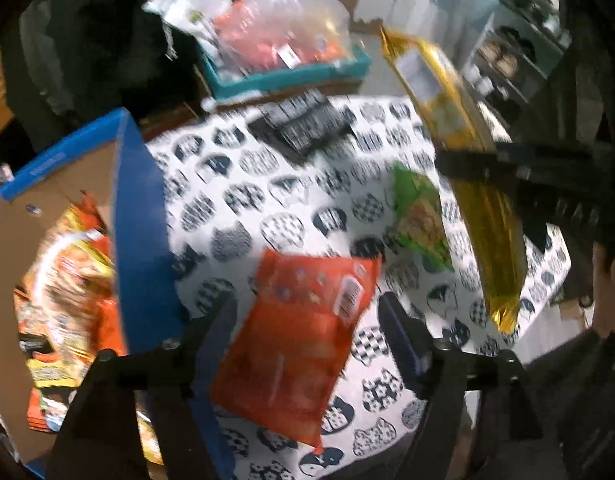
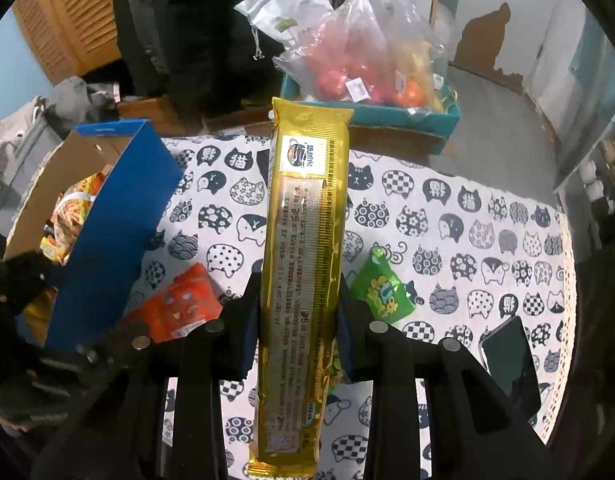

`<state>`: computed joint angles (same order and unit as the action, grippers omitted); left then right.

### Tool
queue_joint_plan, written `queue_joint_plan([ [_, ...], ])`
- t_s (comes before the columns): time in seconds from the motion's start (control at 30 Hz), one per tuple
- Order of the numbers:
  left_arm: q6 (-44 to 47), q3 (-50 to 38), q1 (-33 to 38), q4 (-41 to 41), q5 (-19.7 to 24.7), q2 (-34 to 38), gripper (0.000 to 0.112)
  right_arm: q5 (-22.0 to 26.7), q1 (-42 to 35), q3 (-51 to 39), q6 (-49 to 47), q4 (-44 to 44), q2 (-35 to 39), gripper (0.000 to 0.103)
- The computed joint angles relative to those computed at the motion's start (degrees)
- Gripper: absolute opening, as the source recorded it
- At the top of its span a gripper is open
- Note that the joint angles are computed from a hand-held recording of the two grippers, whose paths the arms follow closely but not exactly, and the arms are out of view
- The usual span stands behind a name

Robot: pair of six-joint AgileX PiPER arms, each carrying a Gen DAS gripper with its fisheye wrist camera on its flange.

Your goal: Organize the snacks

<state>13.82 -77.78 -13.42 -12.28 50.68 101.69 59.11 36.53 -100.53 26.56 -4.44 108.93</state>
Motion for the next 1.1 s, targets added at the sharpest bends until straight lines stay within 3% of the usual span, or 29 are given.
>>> queue_joint_plan([
  [0.23,-2.5,-1.1,-3.5,5.6,3.0,5.6,0.080,-0.1,0.2,0.3,-0.2,0.4,0.1,0.030],
  [0.37,-5.1,0.0,-4.8,9.7,0.8,6.3,0.081,-0.4,0.3,1.0,-0.1,0.6,-0.2,0.030],
  [0.67,-5.3,-0.3,-3.9,9.5,-0.5,8.6,0.080,-0.7,0.3,1.5,-0.4,1.2,-0.4,0.031],
  [0.73,-5.0,0.1,-3.7,9.2,-1.0,9.1,0.068,-0.7,0.3,1.6,-0.5,1.4,-0.4,0.030],
  [0.83,-5.4,1.1,-4.0,9.7,-2.2,8.6,0.060,-0.6,0.3,1.2,-0.6,1.4,-0.2,0.031],
  [0.9,-5.5,1.8,-4.2,9.9,-3.0,8.0,0.046,-0.5,0.4,0.8,-0.6,1.4,0.0,0.031],
  [1.1,-6.6,3.2,-3.8,9.6,-4.3,6.2,0.039,0.0,0.7,0.2,-0.7,1.2,0.4,0.031],
])
